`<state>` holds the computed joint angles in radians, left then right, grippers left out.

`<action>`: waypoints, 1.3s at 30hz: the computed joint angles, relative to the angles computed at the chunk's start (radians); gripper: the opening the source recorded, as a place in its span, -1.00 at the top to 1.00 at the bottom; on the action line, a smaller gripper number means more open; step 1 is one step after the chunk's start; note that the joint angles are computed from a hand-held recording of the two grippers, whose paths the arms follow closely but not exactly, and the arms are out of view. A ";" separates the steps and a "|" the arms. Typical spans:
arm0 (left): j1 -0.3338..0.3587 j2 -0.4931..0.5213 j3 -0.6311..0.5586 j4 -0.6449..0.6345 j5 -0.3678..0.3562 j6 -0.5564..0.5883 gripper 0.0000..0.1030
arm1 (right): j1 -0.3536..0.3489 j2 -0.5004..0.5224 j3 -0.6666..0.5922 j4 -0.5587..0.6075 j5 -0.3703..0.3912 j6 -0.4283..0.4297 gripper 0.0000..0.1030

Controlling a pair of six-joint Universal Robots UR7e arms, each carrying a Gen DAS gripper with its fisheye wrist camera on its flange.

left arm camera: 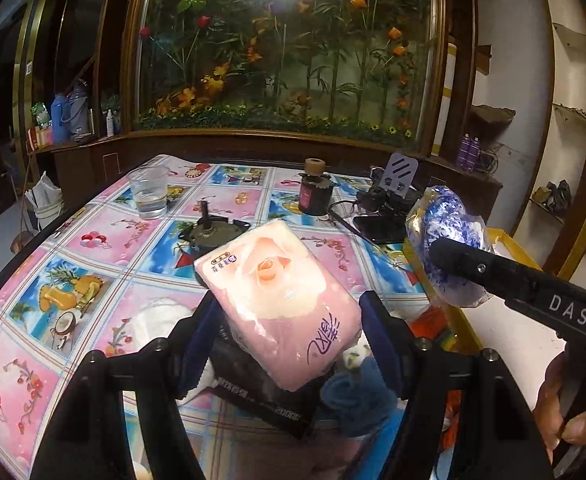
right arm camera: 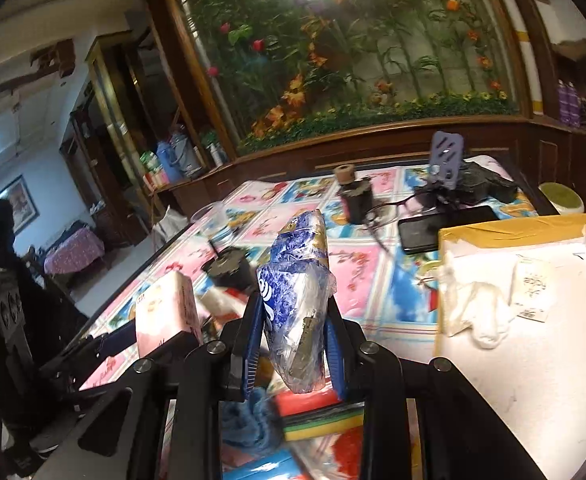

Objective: Organize soft objects
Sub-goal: 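Carry the pink pack and blue-white bag over the yellow-rimmed box with both tools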

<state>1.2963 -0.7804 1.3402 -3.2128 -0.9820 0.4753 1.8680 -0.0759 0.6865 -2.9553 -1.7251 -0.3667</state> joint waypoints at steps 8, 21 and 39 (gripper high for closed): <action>-0.038 0.068 -0.076 0.046 -0.030 0.003 -0.34 | -0.032 -0.050 0.036 -0.076 0.000 0.087 0.41; -0.085 0.155 -0.175 0.196 -0.085 -0.029 -0.34 | -0.089 -0.132 0.102 -0.174 -0.038 0.251 0.41; -0.092 0.300 -0.396 0.583 -0.109 -0.106 -0.34 | -0.166 -0.136 -0.008 0.071 -0.204 0.510 0.41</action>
